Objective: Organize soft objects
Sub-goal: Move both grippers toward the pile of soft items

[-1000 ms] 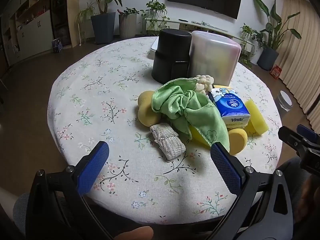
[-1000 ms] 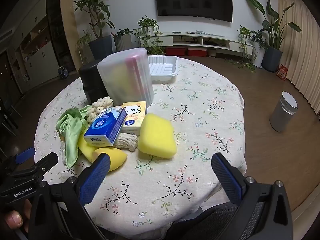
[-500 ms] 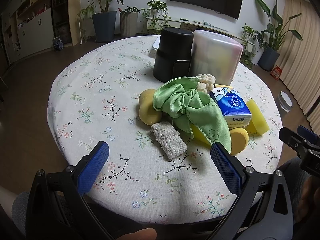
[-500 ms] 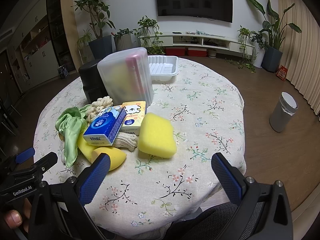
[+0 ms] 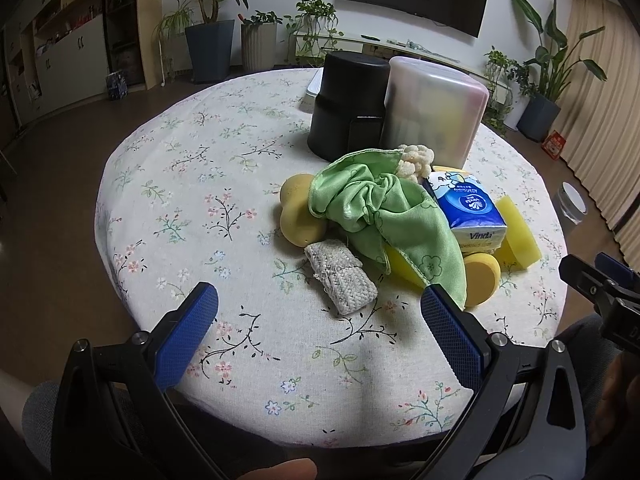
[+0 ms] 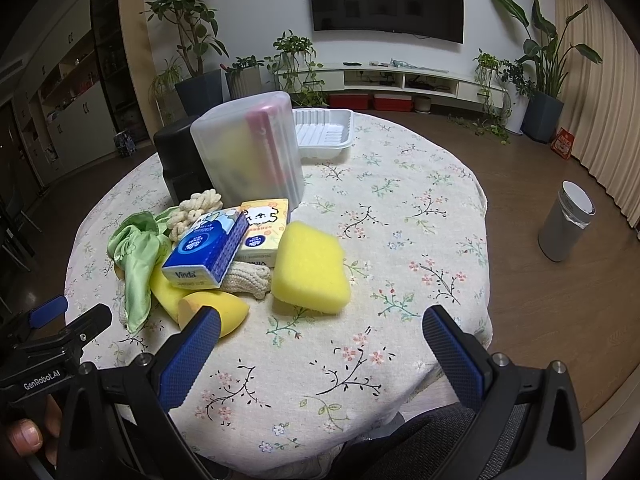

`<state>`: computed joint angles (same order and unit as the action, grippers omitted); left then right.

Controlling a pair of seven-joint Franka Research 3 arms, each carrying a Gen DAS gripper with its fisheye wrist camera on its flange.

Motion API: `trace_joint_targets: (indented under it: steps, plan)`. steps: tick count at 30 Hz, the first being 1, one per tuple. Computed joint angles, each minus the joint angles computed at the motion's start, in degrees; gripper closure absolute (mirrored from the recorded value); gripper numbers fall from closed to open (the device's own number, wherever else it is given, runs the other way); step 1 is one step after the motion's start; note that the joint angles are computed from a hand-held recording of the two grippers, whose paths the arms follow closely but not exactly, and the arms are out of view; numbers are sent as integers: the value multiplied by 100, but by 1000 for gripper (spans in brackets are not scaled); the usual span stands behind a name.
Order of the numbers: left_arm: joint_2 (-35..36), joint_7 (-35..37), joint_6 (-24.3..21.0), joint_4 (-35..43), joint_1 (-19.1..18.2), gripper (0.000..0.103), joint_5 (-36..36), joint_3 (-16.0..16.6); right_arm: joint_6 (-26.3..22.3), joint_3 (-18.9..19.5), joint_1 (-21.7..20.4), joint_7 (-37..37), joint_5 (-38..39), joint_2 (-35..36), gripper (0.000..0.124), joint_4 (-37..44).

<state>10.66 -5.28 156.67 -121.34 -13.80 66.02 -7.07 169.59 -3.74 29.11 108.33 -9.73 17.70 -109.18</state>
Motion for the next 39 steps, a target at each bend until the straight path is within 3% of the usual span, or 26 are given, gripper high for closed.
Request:
trace_joint_targets:
  steps: [39]
  plan:
    - [83,113,-22,15,-21,0,-141,27,-91,43,-79,-129,180,86,21,87]
